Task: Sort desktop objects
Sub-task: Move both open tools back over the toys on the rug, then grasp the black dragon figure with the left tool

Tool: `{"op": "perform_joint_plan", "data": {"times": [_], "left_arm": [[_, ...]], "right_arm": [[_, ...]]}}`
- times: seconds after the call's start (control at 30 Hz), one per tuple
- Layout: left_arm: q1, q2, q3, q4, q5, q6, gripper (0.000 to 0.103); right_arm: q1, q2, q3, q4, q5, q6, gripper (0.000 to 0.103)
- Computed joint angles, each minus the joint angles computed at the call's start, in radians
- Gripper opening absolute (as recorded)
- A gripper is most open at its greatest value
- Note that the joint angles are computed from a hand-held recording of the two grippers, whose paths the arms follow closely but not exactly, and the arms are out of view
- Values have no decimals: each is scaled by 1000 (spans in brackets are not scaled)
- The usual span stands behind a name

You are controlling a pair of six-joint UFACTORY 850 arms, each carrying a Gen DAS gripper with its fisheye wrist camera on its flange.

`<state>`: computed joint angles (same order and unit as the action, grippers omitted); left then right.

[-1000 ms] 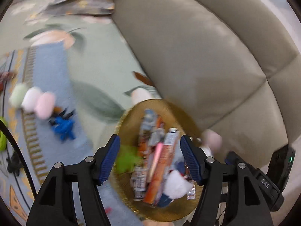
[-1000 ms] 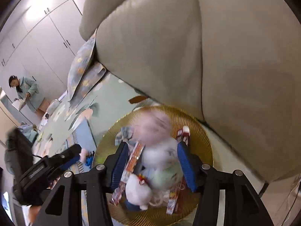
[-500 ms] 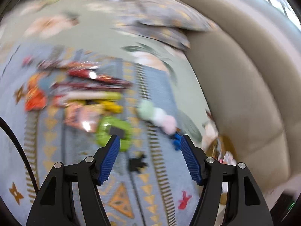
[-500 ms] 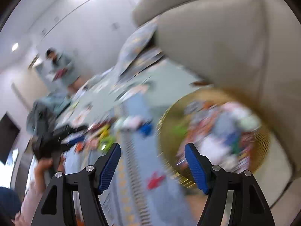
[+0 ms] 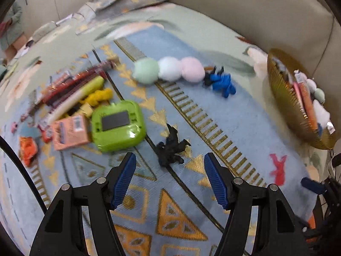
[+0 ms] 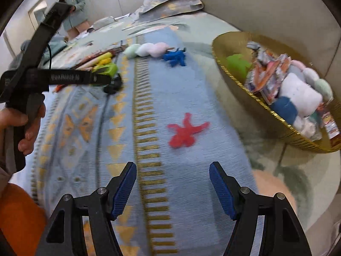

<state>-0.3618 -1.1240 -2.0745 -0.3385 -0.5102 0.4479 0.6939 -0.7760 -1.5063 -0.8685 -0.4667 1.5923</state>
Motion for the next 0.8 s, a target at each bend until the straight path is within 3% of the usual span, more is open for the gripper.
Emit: {"op": "perform_joint_plan", "data": {"times": [0.1,0.17,0.23,0.27,0.33,0.43,0.5,0.7,0.8], "left_arm": [[0,-59,-77,-17,-8,-2,64],[1,-112,-142,-2,-36,-52,64],[-3,-101,-101,-16,18,-37,64],[-9,-89,-76,-10,53,-9,55],[-10,-85,-76,-13,52,-4,37],[3,-62,-44,-170,39,124,37],[1,-40,-17,-185,53,155,37],[6,-5,21,-372,43,326,37],[12,2,27,-424,26,370,37]], "right_arm": [[-20,2,31,28,49,14,69],[-24,14,58,-41,73,87,70],[-12,14,67,-123,60,158,73],[-3,5,61,-162,43,183,80],[13,-15,46,-227,21,229,95],[51,-59,1,-278,-94,274,101],[65,-73,-11,-301,-146,304,103],[58,-90,-42,-246,-159,293,103],[34,-87,-61,-103,-121,153,103]]}}
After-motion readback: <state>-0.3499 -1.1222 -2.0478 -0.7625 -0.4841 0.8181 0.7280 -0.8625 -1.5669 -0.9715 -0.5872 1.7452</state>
